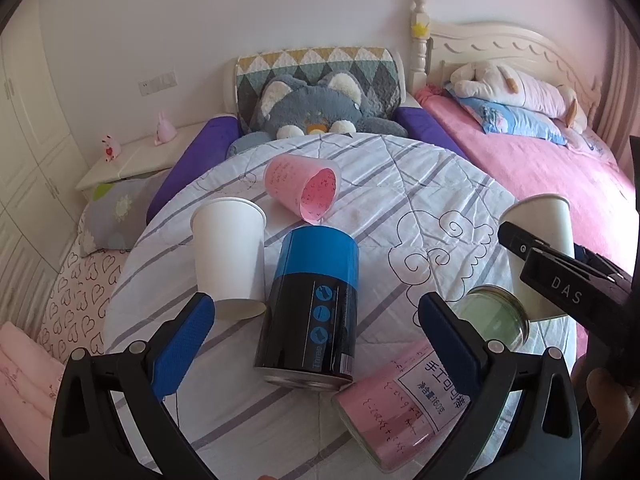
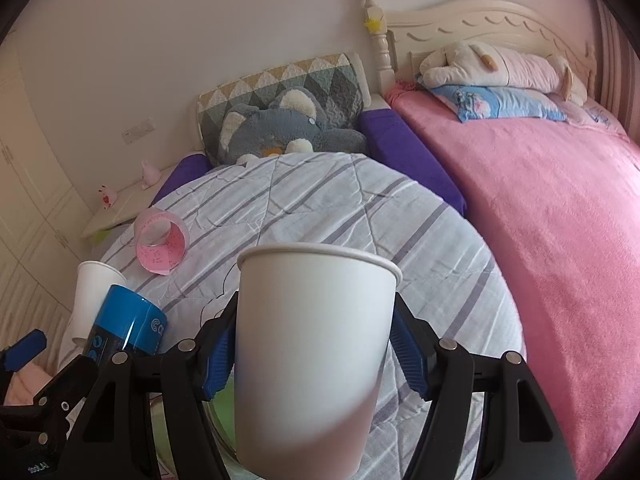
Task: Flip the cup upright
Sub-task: 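Carry the held white cup with the right gripper toward the left gripper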
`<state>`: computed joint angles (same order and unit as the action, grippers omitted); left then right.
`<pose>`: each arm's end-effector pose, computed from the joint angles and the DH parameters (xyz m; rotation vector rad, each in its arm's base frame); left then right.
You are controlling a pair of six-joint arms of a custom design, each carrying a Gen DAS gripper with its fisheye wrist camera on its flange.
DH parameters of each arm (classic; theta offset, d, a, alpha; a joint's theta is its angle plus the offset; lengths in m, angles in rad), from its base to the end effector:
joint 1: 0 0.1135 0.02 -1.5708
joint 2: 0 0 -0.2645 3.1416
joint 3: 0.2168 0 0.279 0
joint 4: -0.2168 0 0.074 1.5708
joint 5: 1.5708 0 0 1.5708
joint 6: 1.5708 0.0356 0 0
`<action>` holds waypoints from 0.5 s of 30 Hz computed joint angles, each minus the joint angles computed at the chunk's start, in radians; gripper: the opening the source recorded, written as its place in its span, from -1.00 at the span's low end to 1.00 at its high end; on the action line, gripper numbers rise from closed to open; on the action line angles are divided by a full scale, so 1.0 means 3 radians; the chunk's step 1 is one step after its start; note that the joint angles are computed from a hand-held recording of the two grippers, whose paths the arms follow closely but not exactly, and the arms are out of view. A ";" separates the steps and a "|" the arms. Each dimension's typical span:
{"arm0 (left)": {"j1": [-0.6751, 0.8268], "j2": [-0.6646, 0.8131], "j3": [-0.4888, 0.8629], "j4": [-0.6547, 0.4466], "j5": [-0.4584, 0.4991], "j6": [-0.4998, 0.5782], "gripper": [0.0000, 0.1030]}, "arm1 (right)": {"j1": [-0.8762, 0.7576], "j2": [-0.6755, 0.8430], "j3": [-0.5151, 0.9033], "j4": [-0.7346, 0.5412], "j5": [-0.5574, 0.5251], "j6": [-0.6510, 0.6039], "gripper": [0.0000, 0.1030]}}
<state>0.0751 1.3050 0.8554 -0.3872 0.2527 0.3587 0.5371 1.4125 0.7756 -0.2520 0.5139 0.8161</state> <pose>0.2945 0.0132 0.2238 0.4500 2.3322 -0.0980 0.2660 0.1381 0.1794 0.5330 2.2513 0.0398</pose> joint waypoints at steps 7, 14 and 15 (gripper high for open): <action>0.0299 -0.0349 -0.0059 -0.0167 0.0190 0.0135 1.00 | 0.0399 -0.0239 0.0250 -0.0548 0.0663 0.0049 0.34; 0.1154 -0.0456 -0.0079 -0.0328 0.0525 0.0605 1.00 | 0.0894 -0.0159 0.0521 -0.0560 0.0568 0.0031 0.34; 0.1279 -0.0427 -0.0074 -0.0341 0.0566 0.0680 1.00 | 0.0961 -0.0073 0.0596 -0.0561 0.0554 0.0033 0.34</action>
<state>0.4587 1.1771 0.8332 -0.4894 0.4226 0.5629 0.8252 1.3907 0.9544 -0.4204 0.6802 0.8261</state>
